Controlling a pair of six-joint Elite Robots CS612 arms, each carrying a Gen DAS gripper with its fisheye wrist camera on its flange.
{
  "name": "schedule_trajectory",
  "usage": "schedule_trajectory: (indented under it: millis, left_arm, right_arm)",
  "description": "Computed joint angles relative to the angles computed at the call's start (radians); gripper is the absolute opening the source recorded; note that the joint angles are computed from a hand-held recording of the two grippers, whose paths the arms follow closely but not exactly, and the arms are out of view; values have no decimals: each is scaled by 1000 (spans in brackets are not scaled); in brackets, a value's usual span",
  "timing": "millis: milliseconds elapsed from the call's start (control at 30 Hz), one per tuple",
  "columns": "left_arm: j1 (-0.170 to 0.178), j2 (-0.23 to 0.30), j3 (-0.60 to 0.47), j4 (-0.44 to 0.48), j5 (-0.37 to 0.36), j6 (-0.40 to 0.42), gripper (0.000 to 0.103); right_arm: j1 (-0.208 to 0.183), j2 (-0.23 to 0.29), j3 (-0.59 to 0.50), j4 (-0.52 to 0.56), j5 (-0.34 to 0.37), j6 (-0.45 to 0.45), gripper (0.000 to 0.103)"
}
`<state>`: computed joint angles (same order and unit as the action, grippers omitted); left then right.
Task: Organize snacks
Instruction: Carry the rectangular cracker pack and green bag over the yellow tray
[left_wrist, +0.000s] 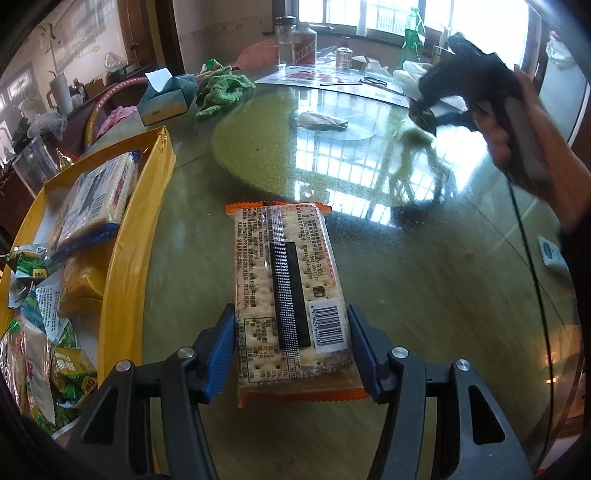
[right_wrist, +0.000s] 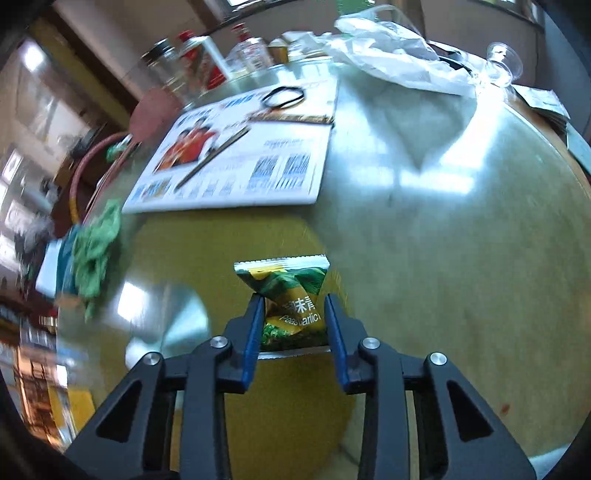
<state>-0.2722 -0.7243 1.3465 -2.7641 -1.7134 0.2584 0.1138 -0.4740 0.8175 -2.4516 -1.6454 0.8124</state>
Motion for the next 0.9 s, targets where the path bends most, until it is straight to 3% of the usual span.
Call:
schedule_trajectory:
  millis: [133,267,433,700,900]
  left_arm:
    - [3,-10,20,-8,-12,-8,57]
    - [26,-22,37,-2,-96,-35,57]
    - [45,-51,78,-10,-136,-47,57]
    - [70,-101,141,-112,-124,-80,56]
    - [109,-138,165,-139,-196,-115,56]
  right_arm:
    - [31,-59,123,-79,51,-55,34]
    - [74,-112,234,-151,68,-118,34]
    - [123,-166,347,-302,93,-150,33]
    - [192,-203,378,-380,34,-206,33]
    - [239,-209,353,-411,1,-260,33]
